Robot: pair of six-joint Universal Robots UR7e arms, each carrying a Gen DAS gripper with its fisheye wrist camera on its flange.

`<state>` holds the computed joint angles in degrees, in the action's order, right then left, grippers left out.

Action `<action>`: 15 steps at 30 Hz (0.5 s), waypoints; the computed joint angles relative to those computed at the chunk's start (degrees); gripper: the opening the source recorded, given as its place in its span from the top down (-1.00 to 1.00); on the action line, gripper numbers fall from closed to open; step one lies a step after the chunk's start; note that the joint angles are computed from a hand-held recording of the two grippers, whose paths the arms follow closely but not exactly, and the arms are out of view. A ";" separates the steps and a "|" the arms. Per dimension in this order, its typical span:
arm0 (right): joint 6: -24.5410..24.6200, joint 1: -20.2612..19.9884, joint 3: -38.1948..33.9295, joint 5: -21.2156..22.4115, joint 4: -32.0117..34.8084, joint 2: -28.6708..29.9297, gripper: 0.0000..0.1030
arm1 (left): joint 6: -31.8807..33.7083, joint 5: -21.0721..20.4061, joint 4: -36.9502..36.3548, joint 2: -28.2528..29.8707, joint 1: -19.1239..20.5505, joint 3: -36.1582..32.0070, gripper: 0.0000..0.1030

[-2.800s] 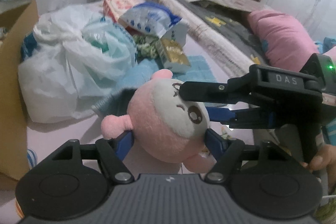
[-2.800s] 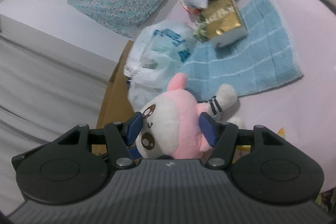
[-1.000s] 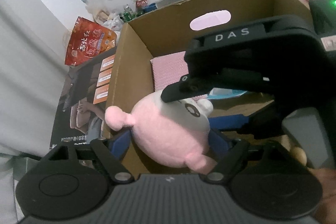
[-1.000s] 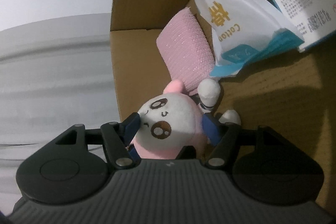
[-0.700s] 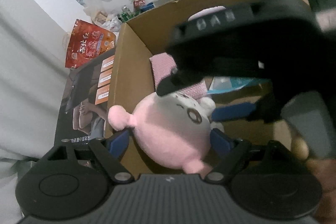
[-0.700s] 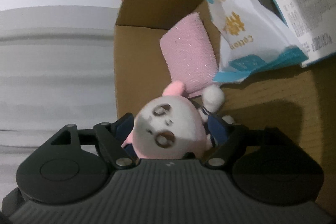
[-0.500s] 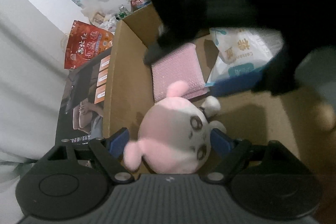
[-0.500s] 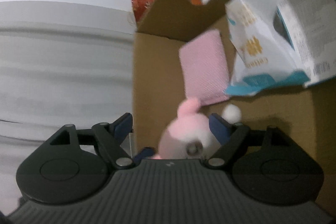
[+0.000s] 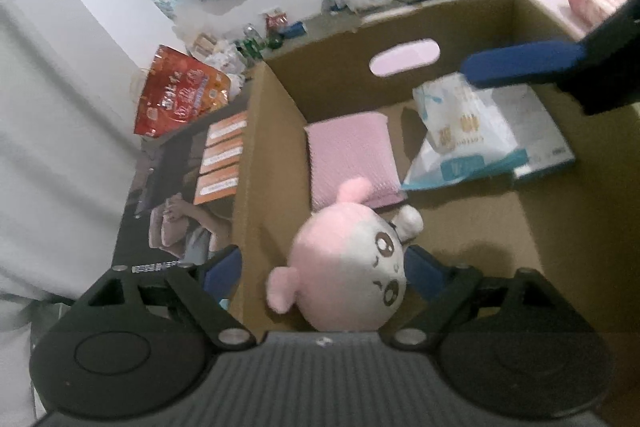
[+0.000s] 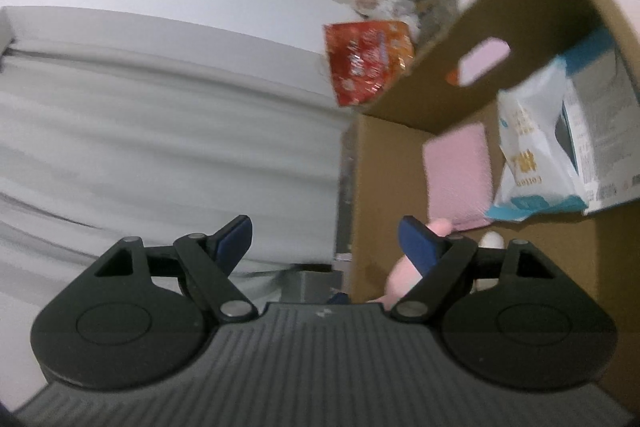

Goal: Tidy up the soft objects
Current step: 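Move the right tool back toward the blue knitted towel on the bed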

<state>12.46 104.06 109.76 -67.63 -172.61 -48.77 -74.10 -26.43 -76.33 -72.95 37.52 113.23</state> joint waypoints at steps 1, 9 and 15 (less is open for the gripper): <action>-0.60 -0.14 0.34 0.79 0.34 -0.99 -0.58 | -0.63 0.09 0.25 -0.41 -0.50 0.12 -0.73; -10.11 -2.88 8.52 3.39 4.99 -14.33 -0.60 | -5.49 -0.08 -0.85 -4.41 -7.77 2.75 -0.74; -17.56 -9.72 19.80 1.49 6.73 -28.15 -0.61 | -1.37 -2.04 -14.15 -5.40 -16.16 8.24 -0.82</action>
<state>-5.09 94.35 129.55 -66.13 -165.89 -76.93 -75.47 -28.47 -90.47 -78.35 21.35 121.48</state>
